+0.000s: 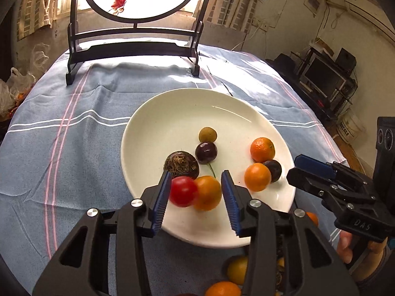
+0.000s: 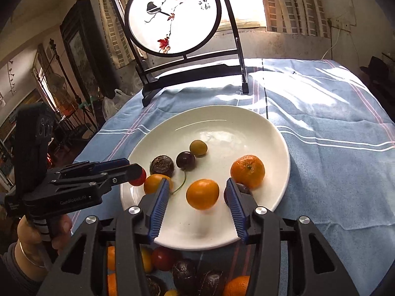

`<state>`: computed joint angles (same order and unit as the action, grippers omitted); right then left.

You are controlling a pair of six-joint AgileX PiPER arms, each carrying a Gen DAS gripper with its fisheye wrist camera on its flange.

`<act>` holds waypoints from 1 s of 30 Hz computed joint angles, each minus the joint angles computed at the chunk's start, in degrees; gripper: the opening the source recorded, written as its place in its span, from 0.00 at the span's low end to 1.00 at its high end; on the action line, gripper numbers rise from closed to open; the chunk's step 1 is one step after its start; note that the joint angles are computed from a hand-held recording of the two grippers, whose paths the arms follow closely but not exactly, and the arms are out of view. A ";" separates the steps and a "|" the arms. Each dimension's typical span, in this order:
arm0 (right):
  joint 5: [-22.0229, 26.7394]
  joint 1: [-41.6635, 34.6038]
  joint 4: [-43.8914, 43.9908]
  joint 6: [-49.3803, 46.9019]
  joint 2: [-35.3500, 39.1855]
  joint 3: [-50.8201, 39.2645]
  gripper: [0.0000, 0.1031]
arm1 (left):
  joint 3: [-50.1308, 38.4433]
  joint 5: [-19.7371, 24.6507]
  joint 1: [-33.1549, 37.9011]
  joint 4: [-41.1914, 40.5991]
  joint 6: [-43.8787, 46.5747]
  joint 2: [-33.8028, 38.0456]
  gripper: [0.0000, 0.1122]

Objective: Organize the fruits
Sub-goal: 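Move both fruits over the plate and open both tools to release them, then grasp a dark red plum with the left tool while the right tool grasps a large mandarin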

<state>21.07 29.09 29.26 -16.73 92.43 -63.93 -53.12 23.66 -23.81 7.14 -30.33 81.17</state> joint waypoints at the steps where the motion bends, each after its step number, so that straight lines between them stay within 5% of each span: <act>1: -0.23 -0.04 0.01 -0.34 -1.31 1.26 0.46 | 1.21 -0.41 -0.38 0.63 -0.79 -1.56 0.36; 7: -2.76 -0.17 -3.09 -0.19 -12.43 12.77 0.46 | 11.22 3.83 -9.25 14.39 -13.82 -14.27 0.38; 16: -2.42 -6.61 16.48 -18.63 -26.00 29.68 0.46 | 23.31 15.65 -27.32 30.37 -34.70 -25.04 0.38; 23: -3.79 -3.61 7.85 -10.19 -29.25 33.29 0.47 | 23.68 9.38 -22.86 30.31 -33.09 -18.00 0.39; 30: -2.60 -3.46 -1.29 -2.48 -24.00 29.72 0.47 | 21.59 4.13 -16.33 23.75 -23.55 -13.14 0.37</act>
